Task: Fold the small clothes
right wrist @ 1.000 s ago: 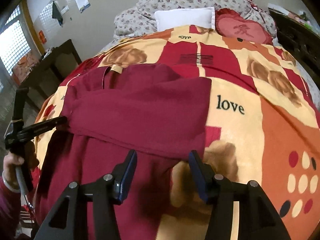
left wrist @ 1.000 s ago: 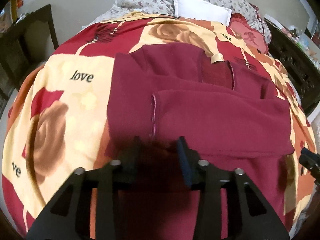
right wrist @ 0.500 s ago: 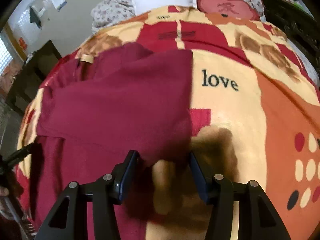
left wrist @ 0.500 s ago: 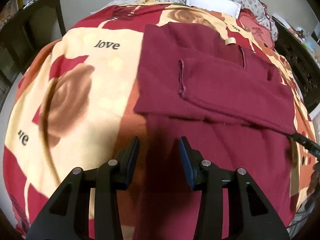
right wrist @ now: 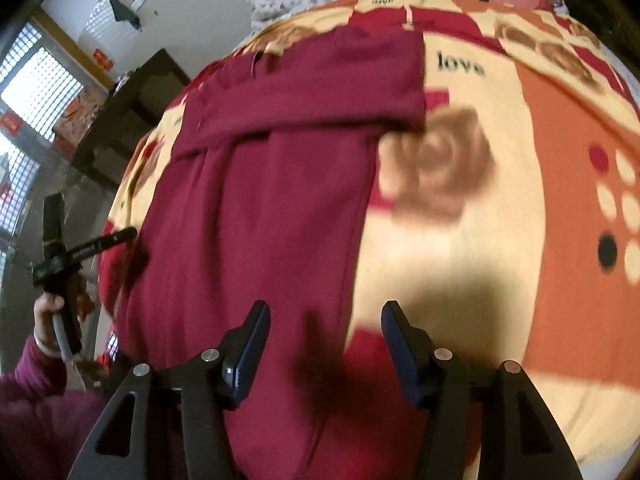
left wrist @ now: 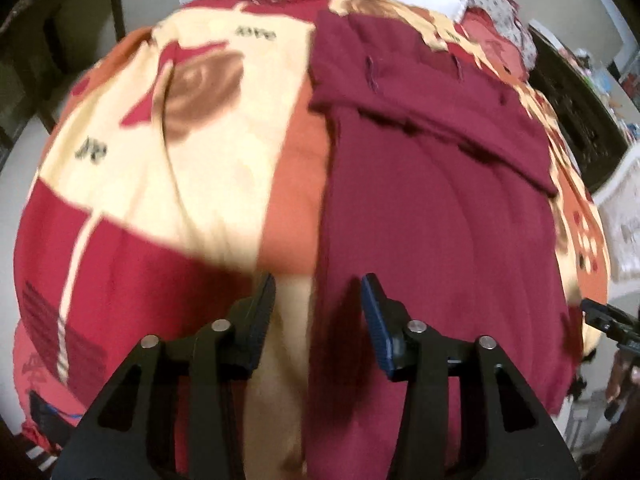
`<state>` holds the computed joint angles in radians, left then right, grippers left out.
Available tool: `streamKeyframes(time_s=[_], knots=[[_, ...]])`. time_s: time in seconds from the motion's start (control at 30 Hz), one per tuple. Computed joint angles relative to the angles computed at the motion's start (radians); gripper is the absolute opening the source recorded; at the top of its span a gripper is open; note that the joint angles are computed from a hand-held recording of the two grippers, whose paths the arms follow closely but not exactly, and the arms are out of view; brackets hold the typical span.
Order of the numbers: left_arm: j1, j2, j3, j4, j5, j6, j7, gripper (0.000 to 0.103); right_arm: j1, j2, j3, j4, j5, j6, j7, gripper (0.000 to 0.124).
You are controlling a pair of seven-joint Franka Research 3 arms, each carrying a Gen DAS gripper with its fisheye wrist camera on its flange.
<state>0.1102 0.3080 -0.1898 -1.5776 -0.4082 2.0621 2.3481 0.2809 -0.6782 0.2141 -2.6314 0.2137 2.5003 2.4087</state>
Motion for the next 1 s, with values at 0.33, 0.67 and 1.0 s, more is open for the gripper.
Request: streamKeyframes(time_s=[0.33, 0.67, 1.0], knots=[[0.026, -0.095, 0.043, -0.116, 0.02, -0.078, 0.091, 0.047, 0.107, -0.094, 0.042, -0.105, 0.108, 0.066, 0.121, 0.057], [0.031, -0.112, 0.064, -0.14, 0.023, -0.131, 0.091, 0.047, 0.167, -0.06, 0.019, -0.105, 0.145, 0.1, 0.099, 0.061], [0.025, -0.13, 0.066, -0.157, 0.048, -0.161, 0.133, 0.047, 0.181, -0.017, -0.002, -0.092, 0.177, 0.132, 0.041, 0.064]])
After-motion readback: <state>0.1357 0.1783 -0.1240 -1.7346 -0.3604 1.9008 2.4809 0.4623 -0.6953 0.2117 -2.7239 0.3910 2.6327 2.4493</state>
